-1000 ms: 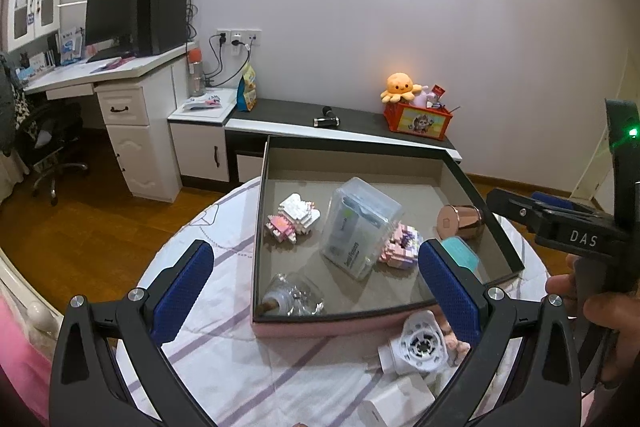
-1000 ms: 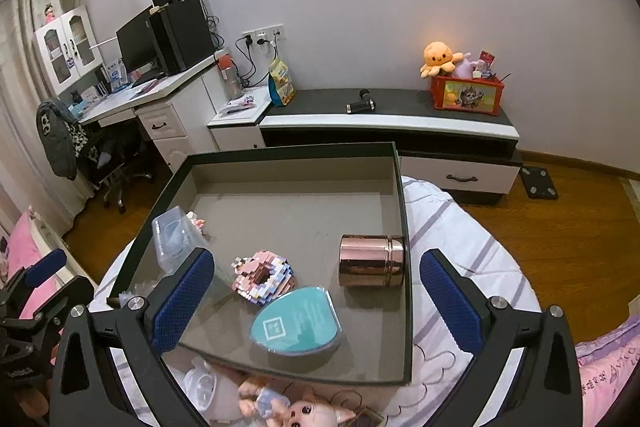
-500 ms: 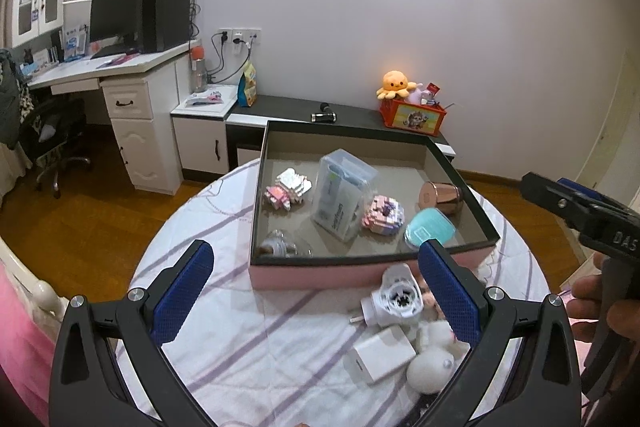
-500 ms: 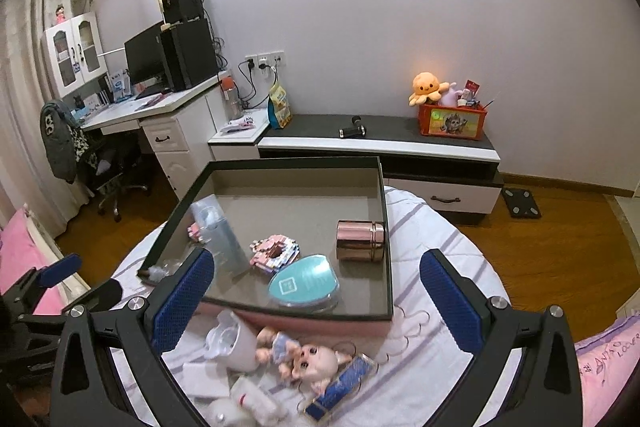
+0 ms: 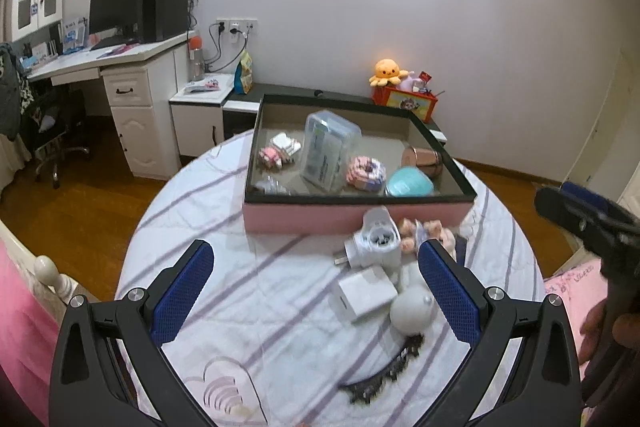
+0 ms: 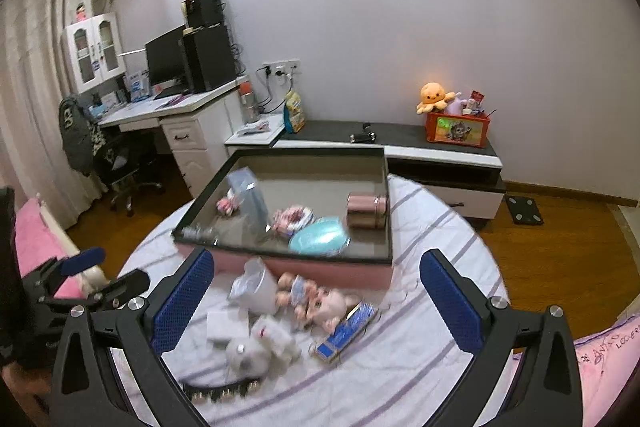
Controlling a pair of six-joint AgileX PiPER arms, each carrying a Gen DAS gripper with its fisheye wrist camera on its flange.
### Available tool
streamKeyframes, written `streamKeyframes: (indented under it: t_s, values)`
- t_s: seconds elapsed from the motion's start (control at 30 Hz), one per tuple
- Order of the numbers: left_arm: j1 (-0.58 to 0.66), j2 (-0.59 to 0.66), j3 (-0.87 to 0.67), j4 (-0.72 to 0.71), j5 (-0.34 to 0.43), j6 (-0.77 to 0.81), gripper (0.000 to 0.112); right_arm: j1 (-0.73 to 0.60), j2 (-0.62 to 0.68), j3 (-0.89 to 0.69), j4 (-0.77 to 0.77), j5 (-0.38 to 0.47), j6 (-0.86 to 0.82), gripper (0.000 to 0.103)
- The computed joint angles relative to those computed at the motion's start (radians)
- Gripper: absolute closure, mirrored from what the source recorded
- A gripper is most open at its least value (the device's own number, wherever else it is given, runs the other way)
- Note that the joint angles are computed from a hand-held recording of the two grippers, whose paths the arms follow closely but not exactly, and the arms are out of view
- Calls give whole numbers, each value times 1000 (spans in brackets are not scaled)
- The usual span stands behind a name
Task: Organize rigid objects
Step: 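Move both tools back over the remaining items on the bed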
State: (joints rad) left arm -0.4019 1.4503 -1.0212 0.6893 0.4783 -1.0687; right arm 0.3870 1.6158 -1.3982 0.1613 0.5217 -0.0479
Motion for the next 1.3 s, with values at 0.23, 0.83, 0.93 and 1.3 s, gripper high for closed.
streamKeyframes:
  t_s: [0.23,0.83,0.93,1.3]
  values:
    - [-63,-36,96,41,8,-88,9,-9,-76,199,39,-43,23,0]
    - [-174,-62,230,115,9,-245,9,-25,-170,391,75,-73,37,0]
    - [-180,-68,238,128,5,-259,9,-20,-172,392,67,-71,42,0]
    - [-179,63,188,128,-54,-202,10,-45,-112,349,64,-46,51,0]
